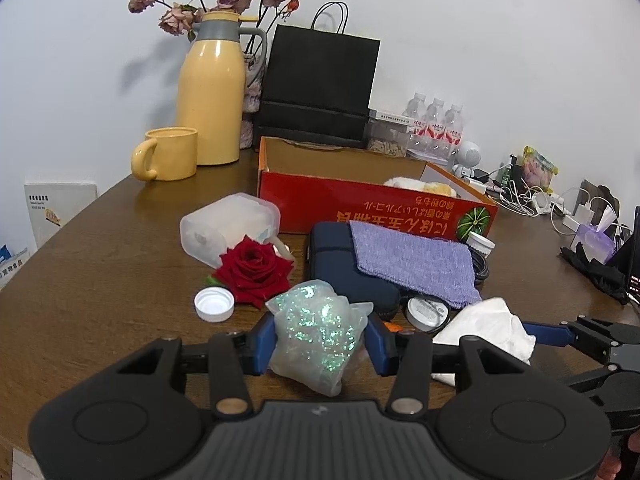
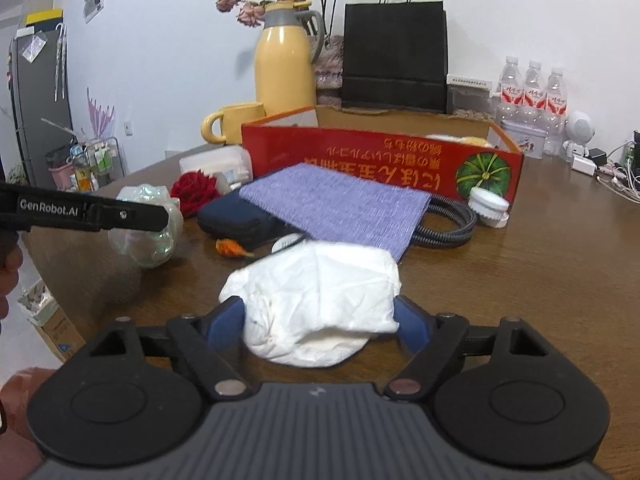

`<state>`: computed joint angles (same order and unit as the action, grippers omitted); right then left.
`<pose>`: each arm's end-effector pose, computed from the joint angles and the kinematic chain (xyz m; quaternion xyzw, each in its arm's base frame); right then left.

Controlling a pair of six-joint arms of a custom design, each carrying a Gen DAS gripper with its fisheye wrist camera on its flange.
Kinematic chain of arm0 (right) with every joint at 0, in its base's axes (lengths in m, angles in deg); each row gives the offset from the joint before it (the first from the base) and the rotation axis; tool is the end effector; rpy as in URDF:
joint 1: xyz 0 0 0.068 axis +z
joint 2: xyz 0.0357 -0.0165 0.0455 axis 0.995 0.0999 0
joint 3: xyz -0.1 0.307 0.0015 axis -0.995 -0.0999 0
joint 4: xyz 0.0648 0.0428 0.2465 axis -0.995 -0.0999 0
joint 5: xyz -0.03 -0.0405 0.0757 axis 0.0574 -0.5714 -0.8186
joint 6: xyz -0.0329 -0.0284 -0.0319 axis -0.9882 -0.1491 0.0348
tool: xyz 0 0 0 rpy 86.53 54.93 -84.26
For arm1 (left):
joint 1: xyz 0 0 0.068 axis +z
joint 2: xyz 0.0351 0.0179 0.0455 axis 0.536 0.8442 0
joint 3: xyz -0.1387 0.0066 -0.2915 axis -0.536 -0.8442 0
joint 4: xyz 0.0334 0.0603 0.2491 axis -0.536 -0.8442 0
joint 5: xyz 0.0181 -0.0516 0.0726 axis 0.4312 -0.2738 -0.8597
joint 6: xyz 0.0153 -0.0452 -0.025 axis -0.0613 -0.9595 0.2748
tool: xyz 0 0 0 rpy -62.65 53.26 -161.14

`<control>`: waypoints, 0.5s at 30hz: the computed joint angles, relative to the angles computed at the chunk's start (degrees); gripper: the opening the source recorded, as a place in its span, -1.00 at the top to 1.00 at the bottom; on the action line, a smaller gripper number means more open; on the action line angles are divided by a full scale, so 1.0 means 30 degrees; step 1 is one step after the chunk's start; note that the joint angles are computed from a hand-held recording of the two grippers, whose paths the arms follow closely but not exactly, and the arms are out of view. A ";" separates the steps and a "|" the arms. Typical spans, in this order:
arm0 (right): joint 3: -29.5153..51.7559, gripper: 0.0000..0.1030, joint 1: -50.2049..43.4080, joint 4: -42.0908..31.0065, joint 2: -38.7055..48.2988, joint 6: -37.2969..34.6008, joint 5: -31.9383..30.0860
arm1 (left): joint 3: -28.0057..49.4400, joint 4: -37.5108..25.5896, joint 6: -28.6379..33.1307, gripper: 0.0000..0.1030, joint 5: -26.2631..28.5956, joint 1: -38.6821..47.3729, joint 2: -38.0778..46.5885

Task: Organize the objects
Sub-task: 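Grasp the sparkly plastic bag with left tool while right tool grasps the white cloth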

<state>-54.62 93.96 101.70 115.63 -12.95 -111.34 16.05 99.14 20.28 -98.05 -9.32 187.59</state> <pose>0.3168 0.0691 0.1018 -0.2685 0.8237 0.1761 0.4674 0.2351 -0.1785 0.0736 -0.1281 0.8579 -0.0112 0.4974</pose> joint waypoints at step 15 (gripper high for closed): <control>0.1654 -1.00 0.1113 -0.3194 -0.0175 -0.0831 0.0760 | 0.0156 -0.0248 0.0015 0.12 0.0027 -0.0005 -0.0079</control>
